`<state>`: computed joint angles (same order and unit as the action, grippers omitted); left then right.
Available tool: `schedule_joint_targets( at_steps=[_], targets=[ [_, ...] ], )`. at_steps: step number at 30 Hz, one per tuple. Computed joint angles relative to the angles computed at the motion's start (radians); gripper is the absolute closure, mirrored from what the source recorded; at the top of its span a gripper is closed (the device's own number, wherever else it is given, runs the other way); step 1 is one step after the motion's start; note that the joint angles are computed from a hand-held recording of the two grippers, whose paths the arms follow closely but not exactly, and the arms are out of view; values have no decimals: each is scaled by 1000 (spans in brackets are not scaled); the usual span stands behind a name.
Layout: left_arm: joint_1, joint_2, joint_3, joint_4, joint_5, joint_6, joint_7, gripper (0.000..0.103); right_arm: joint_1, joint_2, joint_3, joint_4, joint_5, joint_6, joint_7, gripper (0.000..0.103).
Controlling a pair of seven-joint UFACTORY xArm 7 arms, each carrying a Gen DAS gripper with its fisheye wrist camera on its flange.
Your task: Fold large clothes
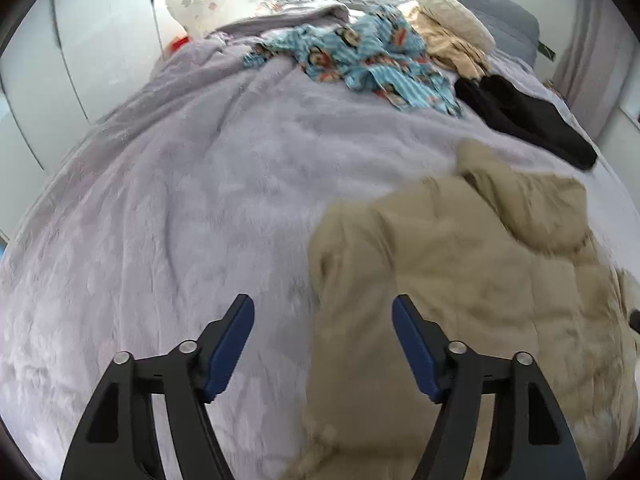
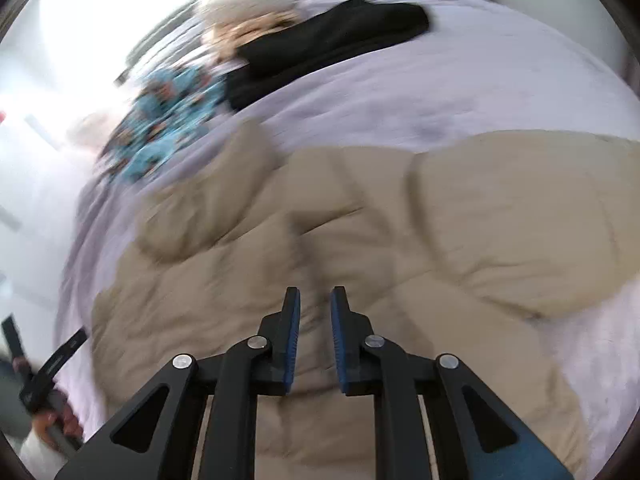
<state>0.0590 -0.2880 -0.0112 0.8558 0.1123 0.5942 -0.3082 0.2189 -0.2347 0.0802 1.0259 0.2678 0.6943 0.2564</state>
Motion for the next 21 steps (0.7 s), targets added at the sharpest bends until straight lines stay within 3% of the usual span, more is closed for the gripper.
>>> schedule_joint_targets(
  at_steps=[3,6,7,9,13,16,21],
  targets=[
    [-8,-10,-17,-37,17,47,1,31,38,40,-5,19,73,46,-95,87],
    [-16,-2,-14,-94,4,22,-20,30,30,78,21,8,15,78,-63,89],
    [-18,1,-11,-106,-2,3,-21,30,28,89,22,3,5,73,-57,94],
    [-16,8,-18,-107,11,-3,-32,29,26,99,16,-3,29,61,-75,94],
    [-6,-5,-47,-68,84,72,-80,29,-22,50,42,-12,-97,107,8,93],
    [-18,-40,-59,-41,104,141,-104,30,-18,-27,-16,-72,-23,135,15,90],
    [-95,-59,-90,13,39,222,-99,29,-54,-166,-80,-170,84,157,24,89]
  ],
)
